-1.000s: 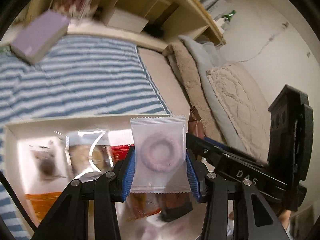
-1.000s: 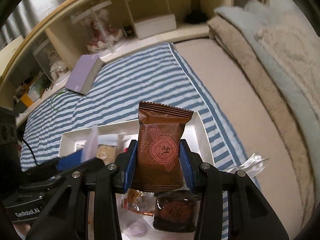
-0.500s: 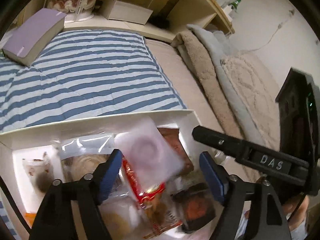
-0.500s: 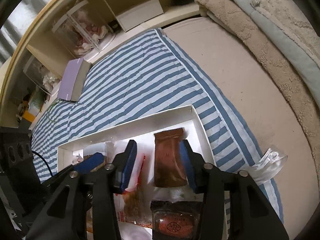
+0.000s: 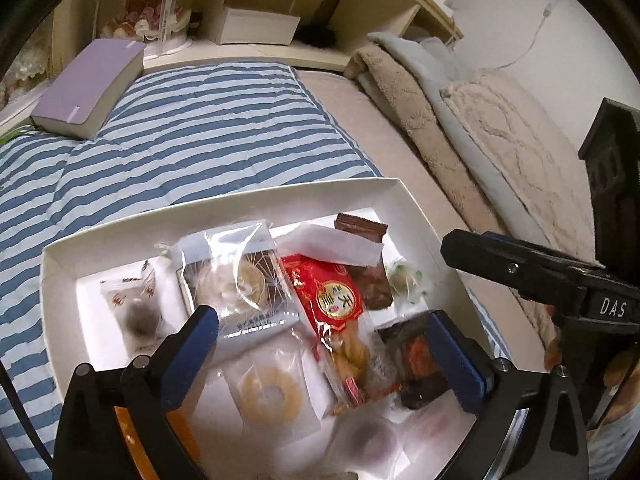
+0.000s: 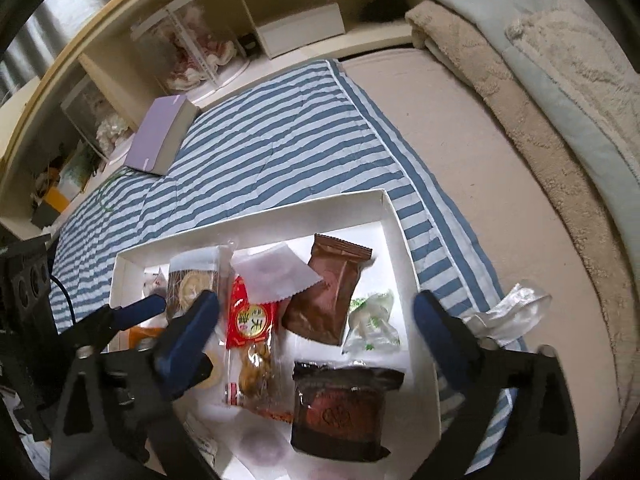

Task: Organize snacks

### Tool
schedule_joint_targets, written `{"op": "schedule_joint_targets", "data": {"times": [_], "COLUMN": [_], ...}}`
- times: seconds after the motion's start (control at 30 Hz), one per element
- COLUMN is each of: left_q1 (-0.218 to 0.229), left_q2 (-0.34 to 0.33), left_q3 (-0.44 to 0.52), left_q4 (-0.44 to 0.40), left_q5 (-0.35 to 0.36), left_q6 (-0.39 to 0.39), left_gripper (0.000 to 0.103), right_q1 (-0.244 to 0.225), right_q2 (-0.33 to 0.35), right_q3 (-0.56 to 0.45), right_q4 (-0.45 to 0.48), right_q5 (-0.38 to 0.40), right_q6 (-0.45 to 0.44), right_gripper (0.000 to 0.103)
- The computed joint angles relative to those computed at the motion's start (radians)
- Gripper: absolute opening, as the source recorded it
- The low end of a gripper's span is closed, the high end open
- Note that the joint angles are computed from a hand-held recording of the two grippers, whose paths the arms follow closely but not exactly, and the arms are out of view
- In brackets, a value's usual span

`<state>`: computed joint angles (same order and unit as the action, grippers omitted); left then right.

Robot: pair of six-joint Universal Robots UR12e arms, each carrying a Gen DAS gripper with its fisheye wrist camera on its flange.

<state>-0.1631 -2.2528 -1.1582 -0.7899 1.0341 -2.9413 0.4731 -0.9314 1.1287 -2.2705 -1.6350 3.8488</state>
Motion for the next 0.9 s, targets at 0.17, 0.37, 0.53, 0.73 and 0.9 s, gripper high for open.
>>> {"op": "schedule_joint_targets", "data": {"times": [0.17,0.37,0.53,0.73,0.9], "left_q1": [0.013,0.025,0.037,0.055,0.07], "left_q2": [0.042,0.1,0.161,0.25,0.329], "left_q3": [-0.051,-0.108,-0.177,-0.278,-0.362], "left_q4": [0.019,0.045,0.097,0.171,0.233], "left_q5": [0.0,0.021,0.042,0.073,0.104], "left_q6": [0.019,0.042,0.025,0.011,-0.011], "left_gripper": [0.103,0.103,0.103,0.103,0.103], "right_q1": [0.011,0.031,0.053,0.082,0.113], "right_q2": [-0.011,-0.029,-0.049,-0.08,-0.108], "right_q3": [0.0,0.003,0.008,0.025,0.041], "right_q4": [0.015,0.009,-0.006,-0.025,-0.049], "right_q5": [-0.021,-0.064,-0.109,-0.158,-0.224], "right_q6": [-0.006,-0.01,-0.01,-0.007,-0.011], "right_gripper": [0.103,0.103,0.103,0.103,0.103]}}
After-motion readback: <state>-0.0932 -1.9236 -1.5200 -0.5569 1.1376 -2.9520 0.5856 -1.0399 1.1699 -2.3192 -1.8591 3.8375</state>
